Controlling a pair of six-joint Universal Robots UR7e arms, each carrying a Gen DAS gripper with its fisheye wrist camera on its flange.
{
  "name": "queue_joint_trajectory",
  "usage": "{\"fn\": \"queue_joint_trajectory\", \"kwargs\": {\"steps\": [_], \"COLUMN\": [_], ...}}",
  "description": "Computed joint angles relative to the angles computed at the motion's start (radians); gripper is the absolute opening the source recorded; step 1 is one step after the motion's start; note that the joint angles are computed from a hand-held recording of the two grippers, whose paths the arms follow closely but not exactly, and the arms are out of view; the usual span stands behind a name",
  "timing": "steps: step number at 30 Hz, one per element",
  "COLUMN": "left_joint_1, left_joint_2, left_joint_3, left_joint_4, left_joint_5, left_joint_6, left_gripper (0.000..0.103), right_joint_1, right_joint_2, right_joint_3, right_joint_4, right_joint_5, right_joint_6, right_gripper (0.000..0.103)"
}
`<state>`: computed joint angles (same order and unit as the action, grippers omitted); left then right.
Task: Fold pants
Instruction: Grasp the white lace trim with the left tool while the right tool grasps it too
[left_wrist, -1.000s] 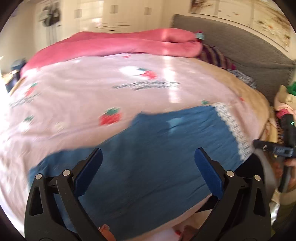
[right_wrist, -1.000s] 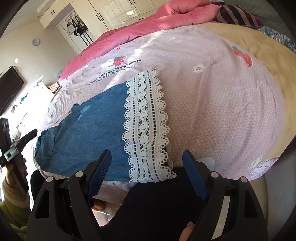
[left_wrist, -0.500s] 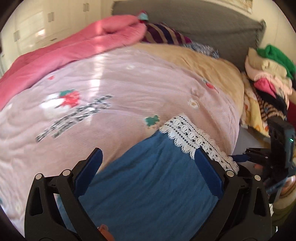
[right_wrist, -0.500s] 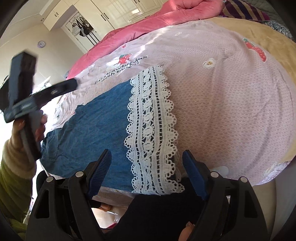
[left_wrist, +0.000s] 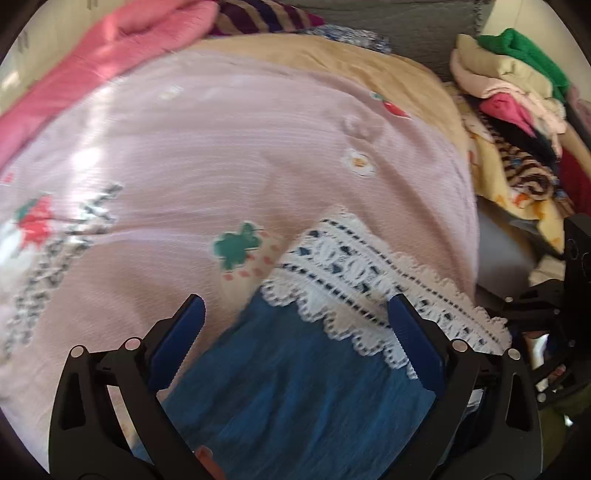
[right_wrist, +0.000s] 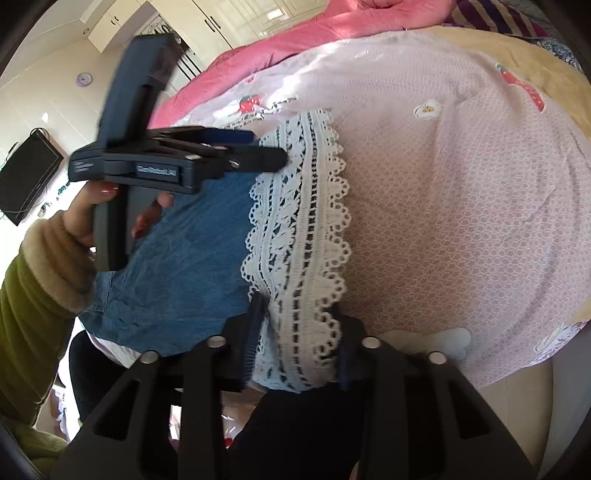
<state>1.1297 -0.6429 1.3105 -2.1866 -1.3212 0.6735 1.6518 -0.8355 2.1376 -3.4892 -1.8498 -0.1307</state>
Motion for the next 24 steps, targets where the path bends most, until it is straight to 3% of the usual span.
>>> {"fn": "queue_joint_trajectory", "kwargs": {"steps": [2, 3, 4, 5, 8, 9, 15, 24], "left_joint_1": [0.014, 0.020, 0.024, 0.026, 0.043, 0.050, 0.089, 0.144], "left_joint_2": [0.024, 0.026, 0.024, 0.021, 0.013, 0.009, -0.064, -0.179], "left_joint_3": [-0.055, -0.061, -0.060, -0.056, -0.074, -0.084, -0.065, -0.021], "left_joint_4": [0.090, 0.101, 0.104, 0.098, 0.120, 0.136, 0.127, 0.081], "left_joint_5": [-0.049, -0.073, -0.090, -0.094, -0.127, -0.148, -0.299, -0.368], "left_joint_6": [-0.029, -0.023, -0.017, -0.018, -0.029, -0.036, -0.036, -0.029], "left_gripper": [0.088, 0.077, 0.072, 0.064, 0.024, 0.019, 0.018, 0.021], "right_joint_1": [0.000, 0.002, 0.008, 0.016, 0.038, 0.045, 0.116, 0.241], "right_joint_2": [0.003, 0.006, 0.010, 0.016, 0.034, 0.038, 0.065, 0.130], "right_joint_3": [0.005, 0.006, 0.003, -0.001, -0.019, -0.022, -0.055, -0.173], "right_joint_4": [-0.021, -0.031, -0.038, -0.044, -0.055, -0.062, -0.093, 0.008], "right_joint_5": [0.014, 0.014, 0.006, -0.007, -0.032, -0.036, -0.062, -0.101], "right_joint_6": [0.002, 0.006, 0.006, 0.002, 0.000, -0.001, -0.026, -0.095], "right_gripper": [0.021, 0.021, 0.021, 0.021, 0.020, 0.020, 0.019, 0.019]}}
